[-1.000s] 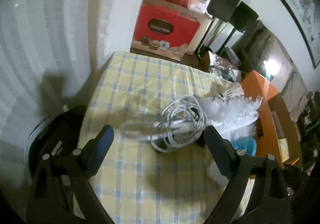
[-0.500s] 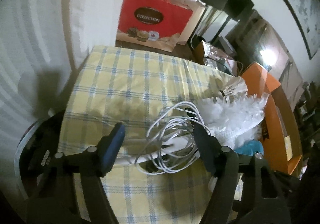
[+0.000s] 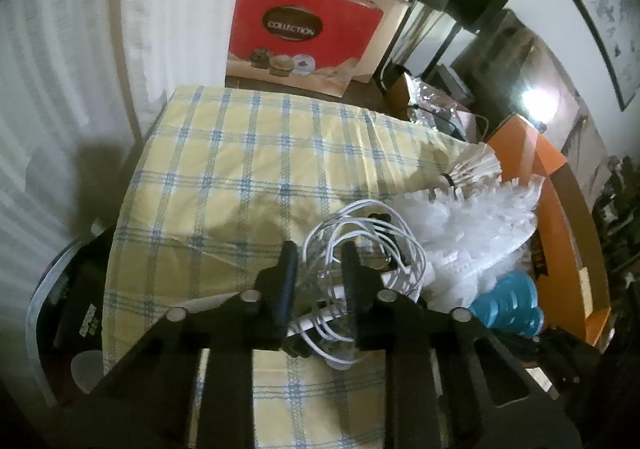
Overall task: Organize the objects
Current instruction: 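Reach the right gripper to the white square pad while the left reaches the white cable, then grasp the white square pad with the right gripper while the left grasps the white cable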
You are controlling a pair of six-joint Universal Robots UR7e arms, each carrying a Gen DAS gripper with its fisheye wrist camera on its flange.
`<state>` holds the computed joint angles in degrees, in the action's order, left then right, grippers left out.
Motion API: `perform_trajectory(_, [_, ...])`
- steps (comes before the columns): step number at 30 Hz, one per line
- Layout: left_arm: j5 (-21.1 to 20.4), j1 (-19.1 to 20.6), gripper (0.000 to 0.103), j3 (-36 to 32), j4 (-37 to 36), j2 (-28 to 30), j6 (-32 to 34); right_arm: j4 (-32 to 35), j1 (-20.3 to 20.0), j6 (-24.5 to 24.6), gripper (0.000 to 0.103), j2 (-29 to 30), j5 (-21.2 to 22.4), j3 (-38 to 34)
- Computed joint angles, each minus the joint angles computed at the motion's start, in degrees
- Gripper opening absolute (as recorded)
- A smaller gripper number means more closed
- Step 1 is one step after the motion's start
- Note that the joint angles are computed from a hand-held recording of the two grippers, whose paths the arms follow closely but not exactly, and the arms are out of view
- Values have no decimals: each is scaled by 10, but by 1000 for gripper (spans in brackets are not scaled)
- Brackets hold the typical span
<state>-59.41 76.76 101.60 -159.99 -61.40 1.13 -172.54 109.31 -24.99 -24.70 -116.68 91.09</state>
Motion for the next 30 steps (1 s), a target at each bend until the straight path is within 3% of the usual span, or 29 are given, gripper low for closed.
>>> perform_trajectory(4, [1, -1, 7, 9, -14, -3, 3, -4, -2, -13, 71, 10, -14, -4])
perform_trajectory(10, [-16, -9, 5, 28, -24, -25, 8, -4, -10, -12, 70, 9, -1, -1])
perform_trajectory(11, [-19, -10, 5, 31, -26, -29, 8, -4, -12, -11, 67, 7, 3, 2])
perform_trajectory(14, [-29, -15, 4, 39, -30, -42, 4, -12, -18, -3, 35, -7, 31, 15])
perform_trajectory(16, [-29, -20, 4, 46, -35, -49, 5, 7, -20, 10, 31, -10, 32, 10])
perform_trajectory(19, [-31, -26, 4, 56, -42, -63, 5, 20, -24, 23, 40, -13, 42, 7])
perform_trajectory(21, [-30, -31, 4, 65, -48, -74, 7, 12, -24, 22, 62, -12, 44, 9])
perform_trajectory(23, [-29, -37, 4, 75, -58, -86, 8, 1, -20, 6, 67, -9, 42, 13])
perform_trajectory(30, [-37, -49, 4, 99, -77, -116, 8, 3, -4, -28, 68, 24, 9, -11])
